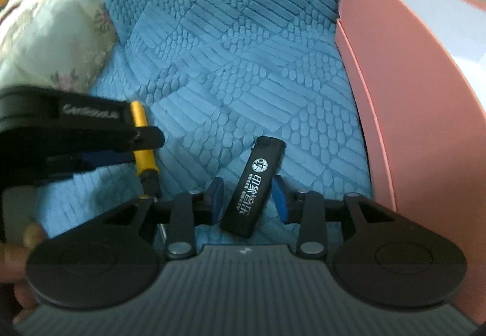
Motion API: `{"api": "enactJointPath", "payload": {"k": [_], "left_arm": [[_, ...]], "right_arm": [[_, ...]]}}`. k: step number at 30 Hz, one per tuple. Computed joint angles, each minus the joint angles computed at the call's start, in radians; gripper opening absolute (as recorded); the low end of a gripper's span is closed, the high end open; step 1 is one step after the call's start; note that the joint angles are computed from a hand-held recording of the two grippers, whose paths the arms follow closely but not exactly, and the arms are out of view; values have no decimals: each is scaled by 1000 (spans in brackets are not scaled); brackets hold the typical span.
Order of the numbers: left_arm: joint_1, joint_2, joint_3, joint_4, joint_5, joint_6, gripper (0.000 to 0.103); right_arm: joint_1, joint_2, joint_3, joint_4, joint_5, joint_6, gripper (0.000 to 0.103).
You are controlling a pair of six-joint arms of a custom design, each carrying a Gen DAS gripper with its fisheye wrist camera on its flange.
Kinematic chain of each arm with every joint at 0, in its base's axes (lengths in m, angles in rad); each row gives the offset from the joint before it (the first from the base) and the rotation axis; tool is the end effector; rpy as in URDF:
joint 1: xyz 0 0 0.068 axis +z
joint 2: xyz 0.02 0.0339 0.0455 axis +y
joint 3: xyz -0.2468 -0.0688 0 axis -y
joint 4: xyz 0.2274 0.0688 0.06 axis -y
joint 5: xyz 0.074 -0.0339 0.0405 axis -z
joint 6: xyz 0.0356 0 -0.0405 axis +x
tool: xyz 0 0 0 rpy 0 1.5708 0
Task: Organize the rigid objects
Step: 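Lift the screwdriver with the left tool while the right tool lifts and adjusts the lighter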
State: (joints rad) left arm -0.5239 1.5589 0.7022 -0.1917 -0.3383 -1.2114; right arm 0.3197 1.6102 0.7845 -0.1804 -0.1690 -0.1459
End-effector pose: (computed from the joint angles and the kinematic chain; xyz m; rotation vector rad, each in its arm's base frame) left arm 0.2354 -0.1223 0.1345 -0.9660 2.3544 -0.2376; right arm 0.2700 0.0957 0.1415 -0.6568 2.4954 0.2826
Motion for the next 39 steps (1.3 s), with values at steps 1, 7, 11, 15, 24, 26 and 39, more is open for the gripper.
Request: {"api": "enactJointPath", "payload": {"k": [1, 7, 11, 15, 24, 26, 39], "left_arm": [[-6, 0, -3, 2, -8, -2, 38], [-30, 31, 18, -5, -46, 13, 35], [-28, 43, 24, -1, -51, 27, 23], [-17, -1, -16, 50, -13, 40, 22], [-69, -144, -45, 23, -32, 13, 21], [-91, -171, -44, 3, -49, 5, 21], [-89, -223, -118, 33, -22, -72, 21]], "right_arm": [[2, -3, -9, 13, 5, -2, 38], [6, -6, -22, 36, 24, -24, 31], [1, -3, 2, 3, 23, 6, 28], [-2, -31, -3, -17, 19, 6, 27], [-16, -125, -4, -85, -13, -10, 12], [-25, -144, 0, -106, -29, -17, 10], [-59, -67, 57, -136, -80, 18, 19]]}}
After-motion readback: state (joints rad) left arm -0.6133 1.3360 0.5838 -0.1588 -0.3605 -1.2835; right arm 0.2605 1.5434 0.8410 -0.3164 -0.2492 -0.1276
